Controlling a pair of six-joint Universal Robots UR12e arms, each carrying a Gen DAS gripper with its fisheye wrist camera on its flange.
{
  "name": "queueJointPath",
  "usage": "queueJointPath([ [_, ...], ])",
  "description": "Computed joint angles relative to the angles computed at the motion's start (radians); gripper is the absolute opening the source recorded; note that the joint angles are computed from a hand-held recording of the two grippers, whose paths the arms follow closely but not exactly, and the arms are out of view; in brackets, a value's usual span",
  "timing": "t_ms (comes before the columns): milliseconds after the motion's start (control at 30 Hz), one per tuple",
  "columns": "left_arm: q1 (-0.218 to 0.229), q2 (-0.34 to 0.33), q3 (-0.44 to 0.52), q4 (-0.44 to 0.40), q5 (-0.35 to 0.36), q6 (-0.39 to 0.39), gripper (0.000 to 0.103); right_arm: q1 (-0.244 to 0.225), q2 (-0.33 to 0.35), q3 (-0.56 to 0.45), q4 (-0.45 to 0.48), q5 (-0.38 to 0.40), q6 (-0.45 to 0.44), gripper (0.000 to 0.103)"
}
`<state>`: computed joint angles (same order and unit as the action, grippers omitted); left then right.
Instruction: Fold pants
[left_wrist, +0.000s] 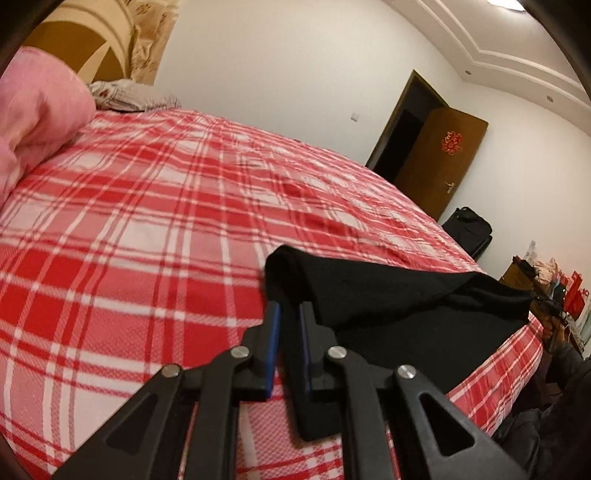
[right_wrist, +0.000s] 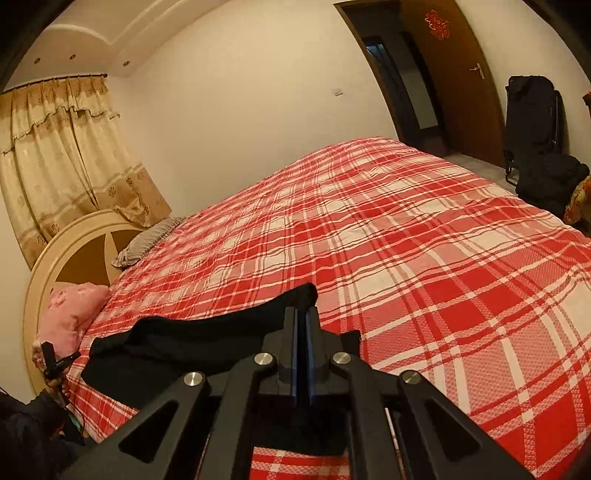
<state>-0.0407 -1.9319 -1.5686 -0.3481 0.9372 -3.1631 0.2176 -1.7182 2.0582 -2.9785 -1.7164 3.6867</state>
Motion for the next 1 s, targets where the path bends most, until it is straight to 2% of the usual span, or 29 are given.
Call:
queueJointPath([
  [133,-0.017,0.005,0.005,-0.016,0.025,0.027,0.013,0.009,-0.005,-0.014,0.084,-0.021,-0.016,0.004],
  [167,-0.024,0.006,0.011,-0.032,0.031,0.057,0.019,0.018,-0.006,-0.018,0.116,-0.036,-0.028,0.004],
  [200,-0.036,0.008,0.018,-0.043,0.060,0.089,0.032,0.020,-0.009,-0.016,0.130,-0.036,-0.021,0.004],
  [267,-0.057,0.011,0.027,-0.050,0.116,0.139,0.052,0.019,-0.016,-0.006,0.139,-0.034,-0.010,0.004],
  [300,-0.068,0.009,0.033,-0.043,0.135,0.164,0.056,0.020,-0.018,0.002,0.136,-0.037,0.001,0.004],
  [400,-0.099,0.001,0.062,-0.073,0.196,0.274,0.056,0.019,-0.019,0.012,0.131,-0.044,0.027,0.004],
  [500,-0.140,-0.012,0.092,-0.121,0.331,0.420,0.056,0.019,-0.017,0.008,0.140,-0.045,0.027,0.004],
  [633,-0.155,-0.044,0.141,-0.210,0.388,0.460,0.056,0.016,-0.015,0.006,0.141,-0.037,0.028,0.004],
  [767,-0.167,-0.059,0.154,-0.262,0.429,0.518,0.056,0.017,-0.016,0.005,0.151,-0.036,0.030,0.004],
  [833,-0.166,-0.055,0.155,-0.270,0.419,0.509,0.049,0.017,-0.016,0.006,0.149,-0.036,0.032,0.004],
  [867,-0.166,-0.053,0.157,-0.273,0.421,0.509,0.033,0.017,-0.016,0.006,0.148,-0.037,0.033,0.004],
  [900,-0.167,-0.052,0.158,-0.268,0.436,0.510,0.011,0.017,-0.015,0.006,0.147,-0.039,0.034,0.004],
  [933,-0.166,-0.051,0.161,-0.268,0.439,0.507,0.010,0.017,-0.015,0.006,0.144,-0.039,0.034,0.004],
  [1000,-0.149,-0.038,0.154,-0.243,0.392,0.495,0.009,0.018,-0.017,0.006,0.132,-0.040,0.025,0.004],
])
